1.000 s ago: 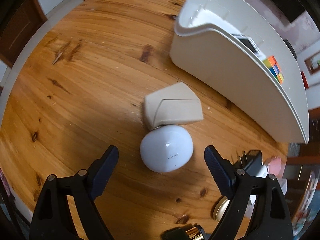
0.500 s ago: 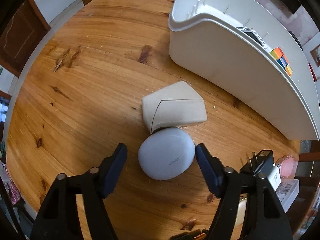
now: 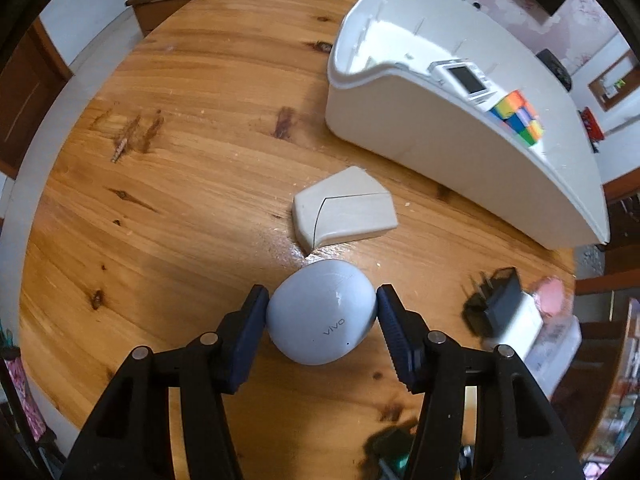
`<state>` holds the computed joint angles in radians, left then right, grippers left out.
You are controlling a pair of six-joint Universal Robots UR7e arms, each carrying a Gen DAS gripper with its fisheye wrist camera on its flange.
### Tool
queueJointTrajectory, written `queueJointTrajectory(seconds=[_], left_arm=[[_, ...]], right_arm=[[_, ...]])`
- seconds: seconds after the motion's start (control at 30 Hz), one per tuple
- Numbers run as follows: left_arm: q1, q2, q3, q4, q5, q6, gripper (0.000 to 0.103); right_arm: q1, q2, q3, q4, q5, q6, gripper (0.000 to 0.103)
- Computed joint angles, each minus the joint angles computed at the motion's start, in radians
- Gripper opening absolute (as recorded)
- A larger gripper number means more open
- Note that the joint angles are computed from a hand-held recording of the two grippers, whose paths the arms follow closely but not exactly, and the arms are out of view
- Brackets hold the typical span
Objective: Organize rigid objects
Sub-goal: 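Close the left tool on the white earbud case while the right tool lifts the bottle, then carry the earbud case with the left tool while the right tool carries the bottle into the bin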
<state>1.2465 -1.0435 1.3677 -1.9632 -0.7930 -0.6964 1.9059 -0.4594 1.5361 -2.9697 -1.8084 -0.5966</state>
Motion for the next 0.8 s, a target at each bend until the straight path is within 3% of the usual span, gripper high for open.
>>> queueJointTrajectory(seconds=[0.23, 0.47, 0.67, 0.8], left_arm=[[-0.048, -0.065, 0.039, -0.009, -0.011, 0.063, 0.059], [-0.077, -0.062, -0.044, 0.049, -0.029, 0.139, 0.059], [-0.106, -0.008, -0.196, 0.118, 0.012, 0.220, 0.059], [-0.116, 0.059, -0.350, 0.181, 0.010, 0.260, 0.059]], right_arm=[[0.015, 0.015, -0.016, -0.029, -0.031, 0.007, 0.043], [0.049, -0.004, -0.099, 0.027, -0.036, 0.052, 0.044], [0.083, 0.018, -0.285, 0.099, -0.066, 0.094, 0.044], [0.112, 0.082, -0.485, 0.145, -0.143, 0.096, 0.043]])
